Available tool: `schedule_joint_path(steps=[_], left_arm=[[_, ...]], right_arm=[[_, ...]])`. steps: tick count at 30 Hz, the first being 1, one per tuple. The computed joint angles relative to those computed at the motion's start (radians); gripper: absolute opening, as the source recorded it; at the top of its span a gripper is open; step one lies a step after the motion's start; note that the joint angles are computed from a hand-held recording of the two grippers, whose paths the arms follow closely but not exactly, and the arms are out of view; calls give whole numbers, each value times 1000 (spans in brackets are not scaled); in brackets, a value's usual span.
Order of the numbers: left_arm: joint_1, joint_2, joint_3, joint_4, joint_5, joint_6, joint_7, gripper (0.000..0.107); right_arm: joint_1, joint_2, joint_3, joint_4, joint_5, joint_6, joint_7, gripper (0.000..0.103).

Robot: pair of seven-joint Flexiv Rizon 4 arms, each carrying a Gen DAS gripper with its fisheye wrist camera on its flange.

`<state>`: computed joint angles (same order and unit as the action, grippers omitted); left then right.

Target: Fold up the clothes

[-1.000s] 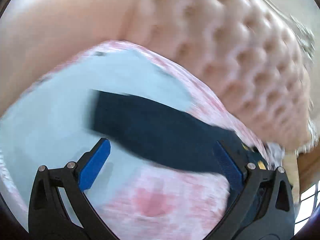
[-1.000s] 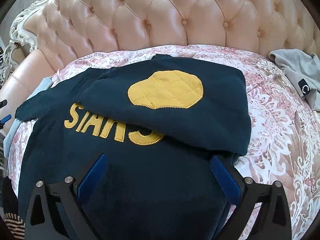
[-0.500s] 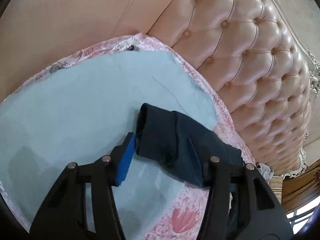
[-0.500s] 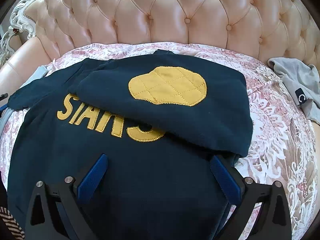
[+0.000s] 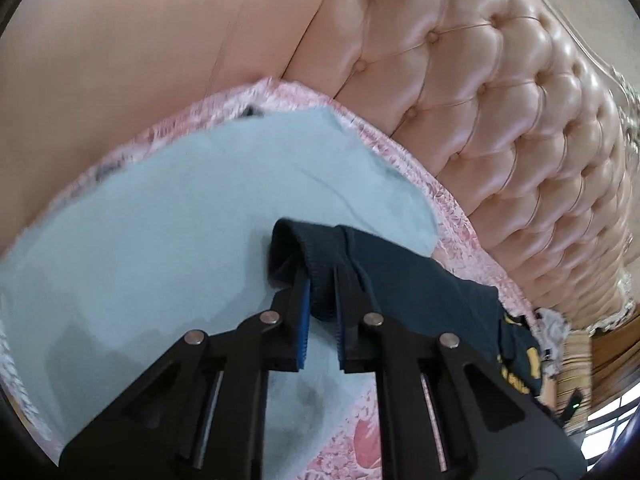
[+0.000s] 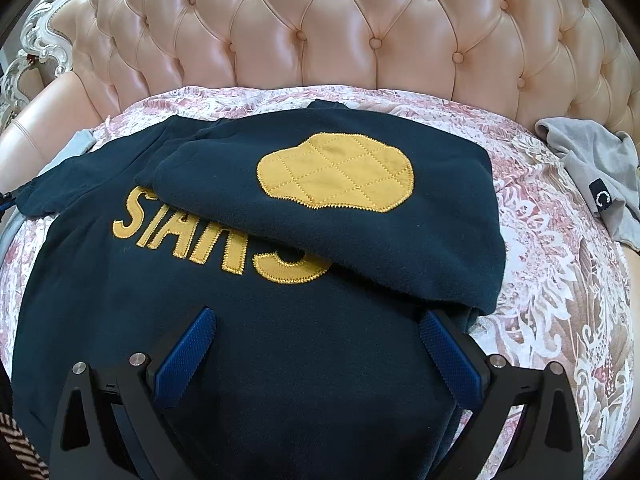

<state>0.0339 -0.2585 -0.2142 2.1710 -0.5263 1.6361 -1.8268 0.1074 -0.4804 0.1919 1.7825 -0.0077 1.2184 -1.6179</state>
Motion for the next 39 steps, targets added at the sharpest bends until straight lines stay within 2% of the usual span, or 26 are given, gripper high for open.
schedule_joint_path(steps=[4,6,8,14,22,25,30,33,36,39], left_arm=[[-162,-5,198,-87,158,-61,-72,12],[-199,-8,235,-145,231,-105,-83,11],[-214,-16,242,-199,280,-140,-86,11],[-253,-87,205,-381,363,-238,-57,11],[-275,-205,116,-575,323,-356,35,11],[-299,-252,112,-651,319,-408,52,11],[-317,-308,83,-726,284,-437,71,11],[-314,-335,46,-750,240,-437,98,11],[-316,-361,24,-786,207,-463,126,11],[-330,-390,28,-842,197,-517,141,11]], right_arm=[[2,1,-2,1,-1,1,1,103],[5,2,-6,3,-5,3,4,103],[7,3,-8,6,-8,5,7,103],[4,4,-6,9,-10,10,8,103],[7,4,-8,6,-12,2,9,103],[9,4,-10,7,-16,2,13,103],[9,5,-10,8,-17,2,14,103],[23,10,-25,0,-37,-34,37,103],[39,22,-35,-43,-43,-151,92,103],[20,44,-7,-53,27,-131,103,103]])
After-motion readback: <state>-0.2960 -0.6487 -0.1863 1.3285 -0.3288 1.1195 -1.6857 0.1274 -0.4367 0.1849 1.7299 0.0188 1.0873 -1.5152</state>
